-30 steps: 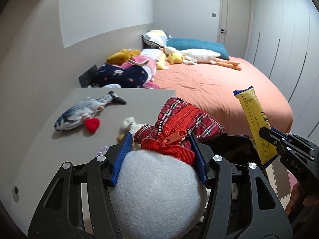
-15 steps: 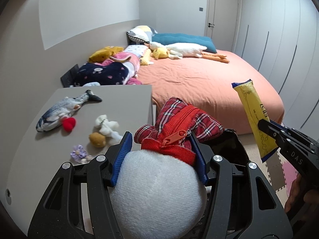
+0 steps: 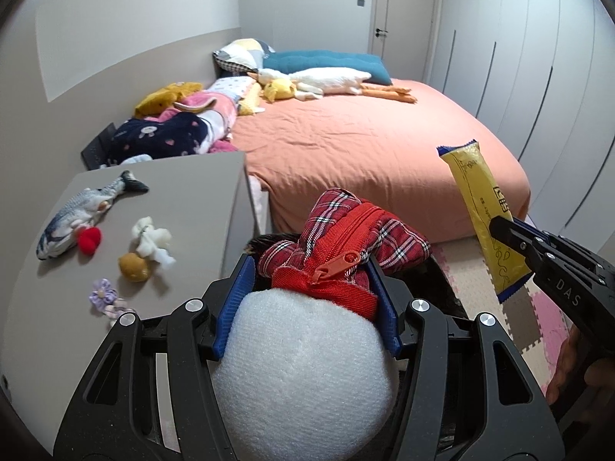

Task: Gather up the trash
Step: 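Lift the bunny and yellow bag and carry them toward the bin, then open both grippers over the black bin to drop bunny and yellow bag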

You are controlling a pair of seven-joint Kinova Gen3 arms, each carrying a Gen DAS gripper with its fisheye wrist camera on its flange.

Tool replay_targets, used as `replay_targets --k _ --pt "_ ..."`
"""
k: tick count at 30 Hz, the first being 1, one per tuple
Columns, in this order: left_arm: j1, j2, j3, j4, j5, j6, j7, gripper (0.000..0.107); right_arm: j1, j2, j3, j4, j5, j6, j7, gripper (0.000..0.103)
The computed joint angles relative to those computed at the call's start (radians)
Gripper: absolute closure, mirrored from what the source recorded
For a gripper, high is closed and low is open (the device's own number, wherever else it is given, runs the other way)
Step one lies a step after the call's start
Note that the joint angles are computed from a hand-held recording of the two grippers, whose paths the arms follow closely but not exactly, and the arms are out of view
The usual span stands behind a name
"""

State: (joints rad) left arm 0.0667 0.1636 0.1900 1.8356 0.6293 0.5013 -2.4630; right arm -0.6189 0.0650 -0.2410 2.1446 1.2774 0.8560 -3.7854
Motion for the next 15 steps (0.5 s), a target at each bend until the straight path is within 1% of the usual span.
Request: replay_targets --k 8,10,11,12,13,14,15 --pt "0.039 0.038 0.006 -0.015 -0.081 0.026 0.059 0.049 0.003 0.011 0.006 -0.001 -0.028 0.002 0.010 0.095" --pt "0.045 0.049 0.004 -0.028 -0.108 0.047 0.081 0.041 0.007 0.016 0.011 -0.010 -0.044 0.002 0.030 0.094" --pt "0.041 0.053 0.008 -0.032 -0.109 0.061 0.080 0.039 0.008 0.018 0.012 -0.012 -0.050 0.002 0.035 0.085" --pt "0.034 0.052 0.012 -0.028 -0.100 0.058 0.073 0.031 0.005 0.020 0.013 -0.012 -0.051 0.007 0.024 0.059" --pt "0.036 0.047 0.012 -0.021 -0.102 0.047 0.078 0.017 0.000 0.027 0.012 -0.019 -0.046 0.019 0.010 0.043" --pt "0.040 0.042 0.012 -0.016 -0.111 0.034 0.087 0.011 -0.011 0.027 0.008 -0.012 -0.036 0.040 -0.016 0.029" --pt "0.041 0.031 0.012 0.000 -0.106 0.004 0.082 0.011 -0.027 0.030 0.009 -0.009 -0.023 0.064 -0.040 0.029"
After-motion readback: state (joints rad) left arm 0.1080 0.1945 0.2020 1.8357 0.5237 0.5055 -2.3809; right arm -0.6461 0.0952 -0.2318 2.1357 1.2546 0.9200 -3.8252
